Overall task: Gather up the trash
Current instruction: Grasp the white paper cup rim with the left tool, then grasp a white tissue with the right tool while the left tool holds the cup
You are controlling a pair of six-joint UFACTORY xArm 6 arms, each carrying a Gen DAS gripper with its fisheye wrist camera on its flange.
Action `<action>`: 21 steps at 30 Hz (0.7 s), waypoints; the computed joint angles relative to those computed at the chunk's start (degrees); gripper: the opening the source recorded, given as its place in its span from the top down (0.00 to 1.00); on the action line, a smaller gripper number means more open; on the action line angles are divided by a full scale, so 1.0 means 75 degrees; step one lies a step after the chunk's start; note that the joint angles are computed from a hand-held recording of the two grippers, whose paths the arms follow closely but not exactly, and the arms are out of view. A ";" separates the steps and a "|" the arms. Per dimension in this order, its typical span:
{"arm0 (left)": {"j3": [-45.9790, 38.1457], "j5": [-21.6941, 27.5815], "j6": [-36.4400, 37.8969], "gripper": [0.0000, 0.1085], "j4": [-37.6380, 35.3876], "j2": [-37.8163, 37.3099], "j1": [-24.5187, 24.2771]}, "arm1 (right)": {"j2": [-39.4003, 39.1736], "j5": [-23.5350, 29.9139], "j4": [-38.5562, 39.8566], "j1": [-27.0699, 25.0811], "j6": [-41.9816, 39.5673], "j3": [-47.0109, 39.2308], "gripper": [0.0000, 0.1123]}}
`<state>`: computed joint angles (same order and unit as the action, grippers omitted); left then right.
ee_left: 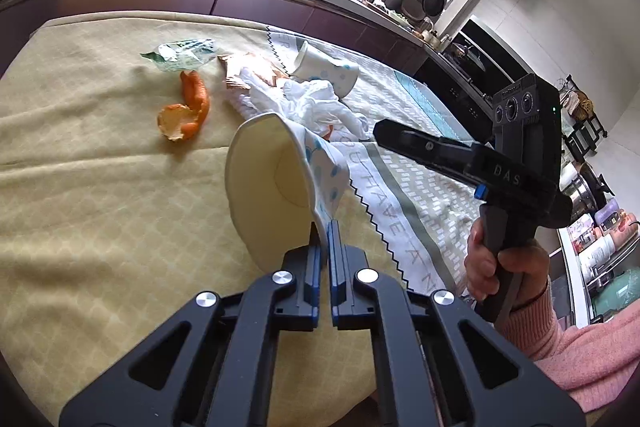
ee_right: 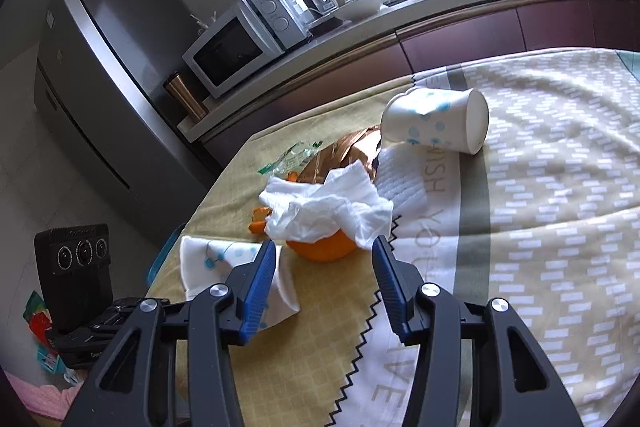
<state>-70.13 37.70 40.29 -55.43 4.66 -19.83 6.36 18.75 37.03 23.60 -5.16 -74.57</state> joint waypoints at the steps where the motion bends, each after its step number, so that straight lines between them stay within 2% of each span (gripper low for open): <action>1: 0.0084 -0.0034 0.0016 0.97 0.0010 -0.0074 0.0045 | 0.0057 -0.0074 -0.0205 -0.0024 0.0137 -0.0068 0.57; 4: 0.0448 -0.0272 -0.0030 0.97 0.0144 -0.0413 0.0159 | 0.0370 -0.0127 -0.1440 -0.0138 0.1097 -0.0405 0.56; 8: 0.0864 -0.0557 -0.0107 0.97 0.0289 -0.0802 0.0302 | 0.0939 0.0186 -0.2155 -0.0222 0.1504 -0.1098 0.50; 16: 0.1420 -0.0921 -0.0375 0.97 0.0471 -0.1382 0.0642 | 0.1674 0.0896 -0.2498 -0.0177 0.1521 -0.2049 0.47; 19: 0.1538 -0.1016 -0.0441 0.97 0.0499 -0.1505 0.0745 | 0.1700 0.0907 -0.2507 -0.0140 0.1540 -0.2060 0.53; 21: 0.1614 -0.1067 -0.0460 0.97 0.0519 -0.1584 0.0815 | 0.1659 0.0850 -0.2537 -0.0127 0.1586 -0.1996 0.63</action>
